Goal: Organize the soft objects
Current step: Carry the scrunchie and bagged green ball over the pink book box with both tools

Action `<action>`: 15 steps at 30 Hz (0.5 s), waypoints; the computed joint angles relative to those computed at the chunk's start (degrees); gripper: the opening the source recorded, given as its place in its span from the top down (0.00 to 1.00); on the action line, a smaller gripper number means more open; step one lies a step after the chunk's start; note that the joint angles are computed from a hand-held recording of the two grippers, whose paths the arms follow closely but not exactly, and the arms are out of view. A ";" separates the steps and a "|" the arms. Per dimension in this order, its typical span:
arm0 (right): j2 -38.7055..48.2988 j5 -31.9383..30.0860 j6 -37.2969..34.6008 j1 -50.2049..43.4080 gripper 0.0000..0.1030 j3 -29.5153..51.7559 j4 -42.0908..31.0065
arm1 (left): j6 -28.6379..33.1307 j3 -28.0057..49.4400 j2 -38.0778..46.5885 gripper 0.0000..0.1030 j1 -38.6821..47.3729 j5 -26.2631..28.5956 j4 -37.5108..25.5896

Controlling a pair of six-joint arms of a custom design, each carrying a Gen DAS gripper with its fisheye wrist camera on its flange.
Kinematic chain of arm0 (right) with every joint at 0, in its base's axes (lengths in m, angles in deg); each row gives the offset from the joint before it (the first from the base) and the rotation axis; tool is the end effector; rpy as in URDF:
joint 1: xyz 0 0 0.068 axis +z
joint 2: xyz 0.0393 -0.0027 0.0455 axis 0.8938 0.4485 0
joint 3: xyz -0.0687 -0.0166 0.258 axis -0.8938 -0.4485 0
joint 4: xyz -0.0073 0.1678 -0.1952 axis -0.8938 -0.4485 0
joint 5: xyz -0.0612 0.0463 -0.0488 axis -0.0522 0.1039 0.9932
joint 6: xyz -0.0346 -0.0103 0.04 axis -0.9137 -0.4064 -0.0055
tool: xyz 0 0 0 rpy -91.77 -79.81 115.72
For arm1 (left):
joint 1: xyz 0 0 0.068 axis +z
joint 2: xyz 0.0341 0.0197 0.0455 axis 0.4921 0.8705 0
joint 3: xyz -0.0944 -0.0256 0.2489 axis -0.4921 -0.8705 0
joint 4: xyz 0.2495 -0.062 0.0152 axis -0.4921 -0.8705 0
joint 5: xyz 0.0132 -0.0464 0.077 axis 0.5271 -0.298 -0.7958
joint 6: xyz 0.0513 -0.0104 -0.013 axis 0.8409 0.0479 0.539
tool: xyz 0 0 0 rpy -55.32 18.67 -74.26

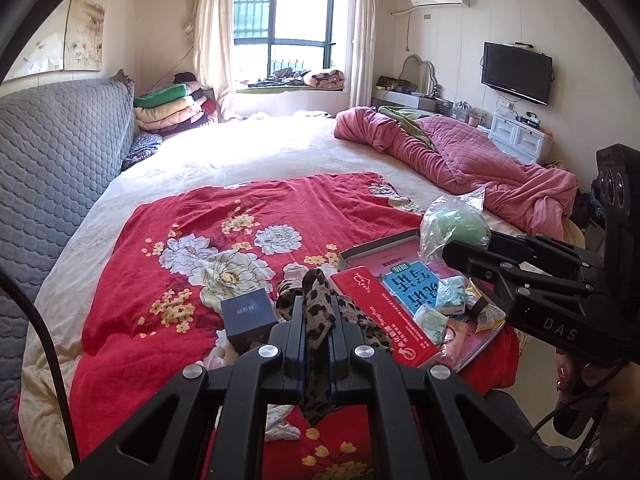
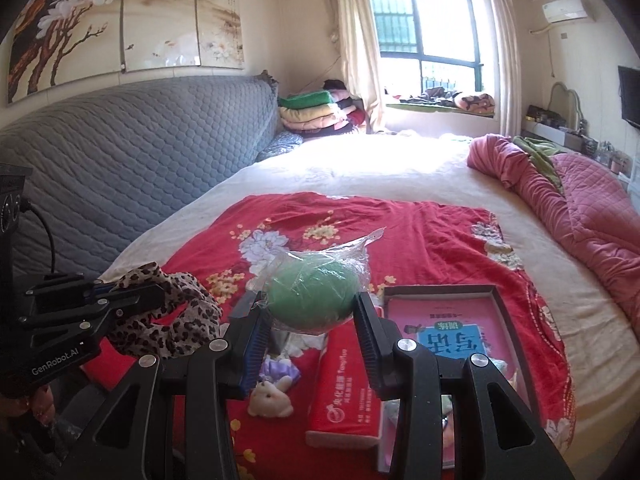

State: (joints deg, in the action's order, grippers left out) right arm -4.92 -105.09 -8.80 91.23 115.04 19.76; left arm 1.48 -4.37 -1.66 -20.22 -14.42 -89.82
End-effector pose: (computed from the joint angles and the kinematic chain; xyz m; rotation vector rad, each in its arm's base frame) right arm 0.2757 0.1579 0.2742 -0.7942 2.0292 0.5610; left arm 0.1789 -0.1744 0.2810 -0.2120 2.2239 0.0396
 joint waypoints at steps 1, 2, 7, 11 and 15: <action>-0.05 -0.41 0.28 -0.89 0.59 -0.07 0.19 | 0.84 0.62 0.87 0.93 0.26 0.51 0.95; -0.15 -0.76 0.41 -1.79 0.58 -0.20 0.28 | 1.78 1.58 2.10 0.93 0.60 1.20 1.80; -1.16 -0.68 -0.33 -6.43 0.59 -0.91 0.34 | 4.92 5.87 7.78 0.93 1.83 4.58 5.59; -1.43 -2.57 0.07 -11.61 0.59 -1.43 1.09 | 7.63 10.06 12.54 0.93 3.10 7.20 7.64; -1.17 -3.08 0.04 -16.64 0.59 -1.81 2.07 | 9.88 13.73 16.68 0.93 4.00 8.63 9.32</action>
State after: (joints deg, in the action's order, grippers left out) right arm -6.09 -108.17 -8.75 74.59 113.23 21.83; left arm 11.36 9.35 15.03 -16.22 -5.79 -80.50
